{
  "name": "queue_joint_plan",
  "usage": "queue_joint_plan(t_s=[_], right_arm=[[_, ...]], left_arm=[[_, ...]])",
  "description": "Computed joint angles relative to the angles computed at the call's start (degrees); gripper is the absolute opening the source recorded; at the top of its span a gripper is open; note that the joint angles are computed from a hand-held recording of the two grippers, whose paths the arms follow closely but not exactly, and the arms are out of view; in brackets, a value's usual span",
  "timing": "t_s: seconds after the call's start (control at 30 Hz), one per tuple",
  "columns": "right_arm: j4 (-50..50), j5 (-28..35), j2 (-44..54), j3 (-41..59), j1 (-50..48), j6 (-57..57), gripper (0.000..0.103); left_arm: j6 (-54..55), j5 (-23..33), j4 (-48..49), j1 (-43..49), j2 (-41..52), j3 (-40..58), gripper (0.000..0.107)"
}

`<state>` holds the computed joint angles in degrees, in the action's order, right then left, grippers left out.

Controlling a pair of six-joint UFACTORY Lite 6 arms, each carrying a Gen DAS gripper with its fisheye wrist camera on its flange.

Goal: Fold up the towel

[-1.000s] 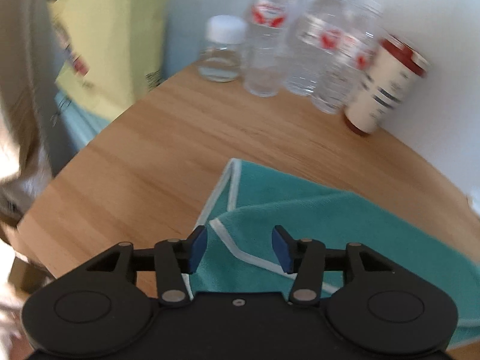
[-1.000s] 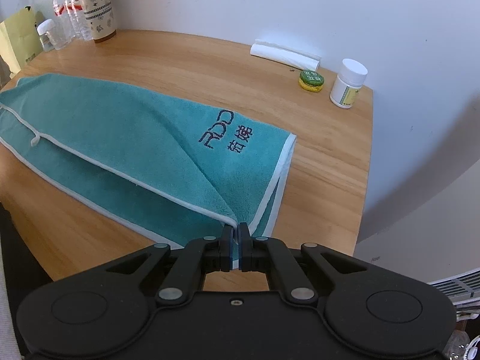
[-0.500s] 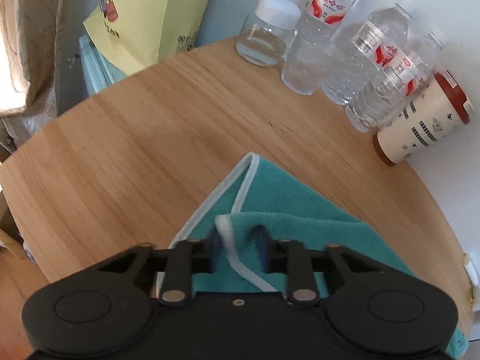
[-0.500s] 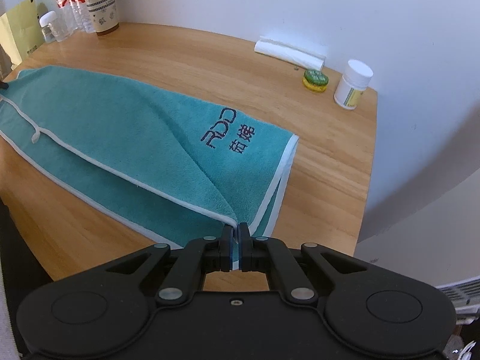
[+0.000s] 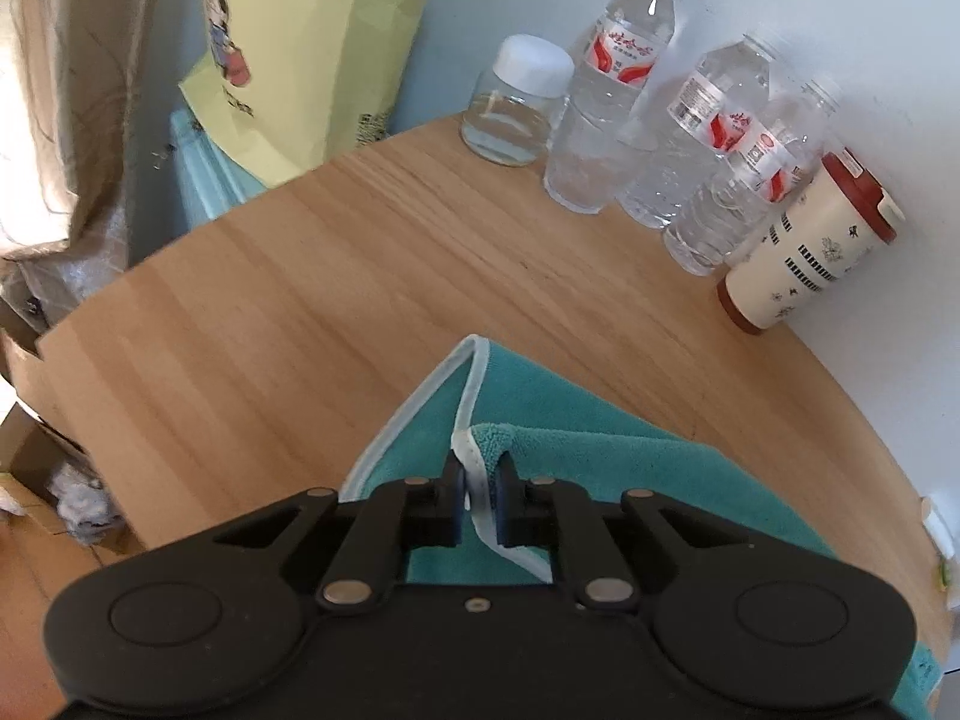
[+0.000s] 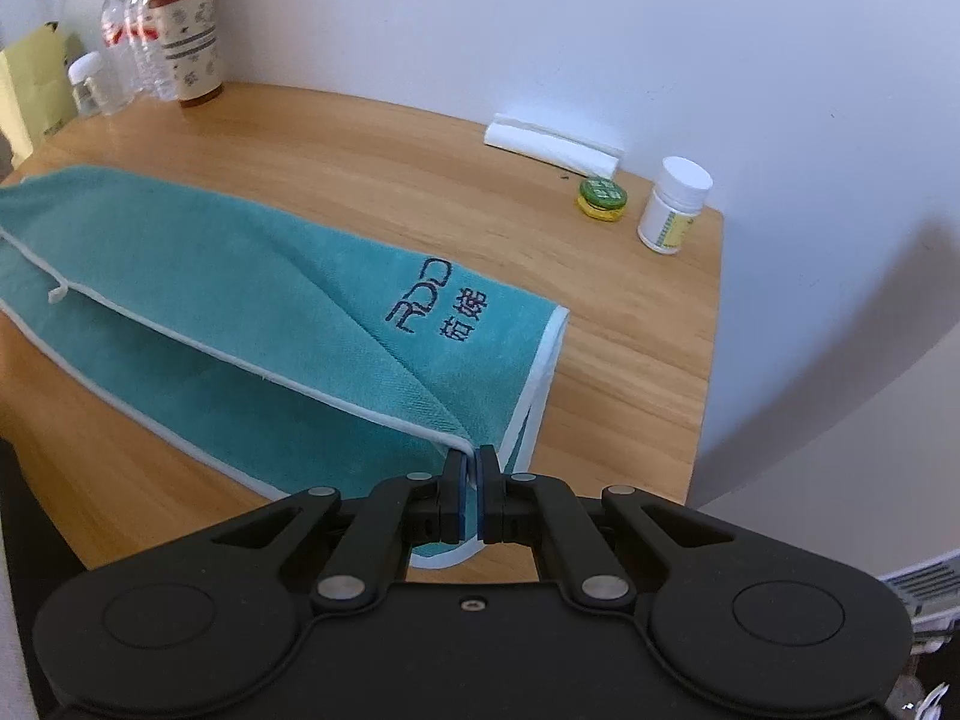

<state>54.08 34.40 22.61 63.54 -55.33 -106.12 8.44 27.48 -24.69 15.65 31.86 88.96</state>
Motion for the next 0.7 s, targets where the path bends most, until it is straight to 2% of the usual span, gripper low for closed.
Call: queue_joint_plan(t_s=[0.33,0.5,0.7], right_arm=[[-0.62,-1.39,-1.46,-3.01,-0.16,-1.43,0.003],[2.36,2.13,-1.79,-1.01,-1.7,0.33,0.003],[4.19,4.7,-2.89,0.71,-2.18,0.26,0.002]], left_arm=[[0.35,1.63,1.66,0.37,-4.71,-7.07,0.008],[3.5,3.84,0.38,1.45,-5.42,-4.91,0.009],[2.31,7.15,0.31,2.42,-4.62,-1.51,0.009]])
